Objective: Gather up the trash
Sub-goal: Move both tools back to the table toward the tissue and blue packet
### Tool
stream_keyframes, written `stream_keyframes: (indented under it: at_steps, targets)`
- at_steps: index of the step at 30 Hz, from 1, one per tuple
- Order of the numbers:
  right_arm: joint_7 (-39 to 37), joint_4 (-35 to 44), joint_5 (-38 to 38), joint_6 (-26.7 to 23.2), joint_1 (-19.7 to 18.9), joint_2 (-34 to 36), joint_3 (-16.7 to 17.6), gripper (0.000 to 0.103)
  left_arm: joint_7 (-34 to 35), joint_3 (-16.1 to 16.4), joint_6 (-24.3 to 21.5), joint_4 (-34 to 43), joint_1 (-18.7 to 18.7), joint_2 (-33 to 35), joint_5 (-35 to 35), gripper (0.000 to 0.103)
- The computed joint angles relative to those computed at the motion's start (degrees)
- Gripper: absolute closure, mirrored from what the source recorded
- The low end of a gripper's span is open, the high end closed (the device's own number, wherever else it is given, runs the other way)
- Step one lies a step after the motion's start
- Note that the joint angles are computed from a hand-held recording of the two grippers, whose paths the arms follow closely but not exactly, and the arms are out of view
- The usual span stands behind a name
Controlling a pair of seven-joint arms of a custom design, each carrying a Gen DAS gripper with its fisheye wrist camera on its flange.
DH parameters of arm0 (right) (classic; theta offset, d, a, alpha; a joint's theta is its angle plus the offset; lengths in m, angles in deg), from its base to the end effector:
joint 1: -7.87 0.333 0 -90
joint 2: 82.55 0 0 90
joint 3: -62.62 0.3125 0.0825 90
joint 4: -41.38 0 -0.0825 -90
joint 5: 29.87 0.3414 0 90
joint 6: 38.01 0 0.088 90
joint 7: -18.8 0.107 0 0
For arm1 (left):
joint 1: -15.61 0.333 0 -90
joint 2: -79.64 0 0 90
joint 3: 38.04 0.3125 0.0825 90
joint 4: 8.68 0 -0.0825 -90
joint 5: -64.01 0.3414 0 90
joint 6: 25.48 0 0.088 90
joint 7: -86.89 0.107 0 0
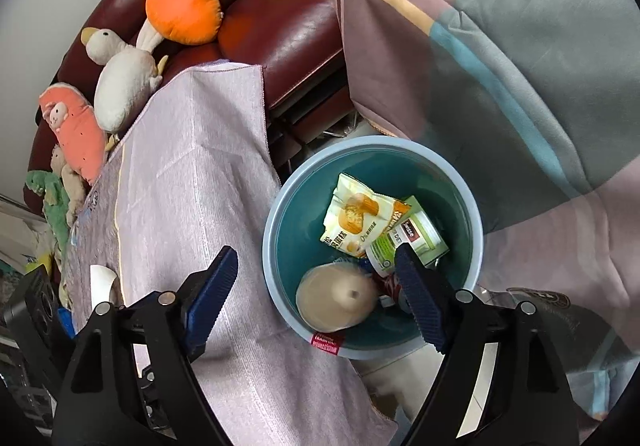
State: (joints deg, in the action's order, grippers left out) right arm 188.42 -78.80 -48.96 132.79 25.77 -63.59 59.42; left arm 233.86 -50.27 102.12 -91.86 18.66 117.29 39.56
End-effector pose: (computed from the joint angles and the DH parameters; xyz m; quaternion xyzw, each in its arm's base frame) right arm 0.5676 0.1747 0.3500 -0.3562 0.8917 -0.0682 0.2707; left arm 0.6869 -0.0925 0.3417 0.3379 -0.9088 0.2432 0.0290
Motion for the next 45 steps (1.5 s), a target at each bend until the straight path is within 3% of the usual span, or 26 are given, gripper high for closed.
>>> stream_keyframes:
  at_steps: [10,28,38,45]
  targets:
    - [0.58,3.38,0.09,-4.35,1.77,0.05,1.62,0.025,1.89,0.65,-0.58,-0.76,4.08,-1.97,-2.65,0.014]
    - [-2.15,19.23,-0.84,-16.89,6.53,5.08,4.71,0.025,5.47,1.87,-3.83,1.05,12.47,-3.33,-10.09,0.013]
    - [-8.23,35.42,1.22,-25.19,9.52,13.71,6.0,0.025,4.91,2.56,-6.35,6.38,17.11,-0.59,-12.54,0.009]
    - [-14.35,52.96,4.74,-32.46,11.63,23.8,6.56,0.025,-0.41,3.05,-8.76,17.27,20.15,6.19,-11.16,0.009]
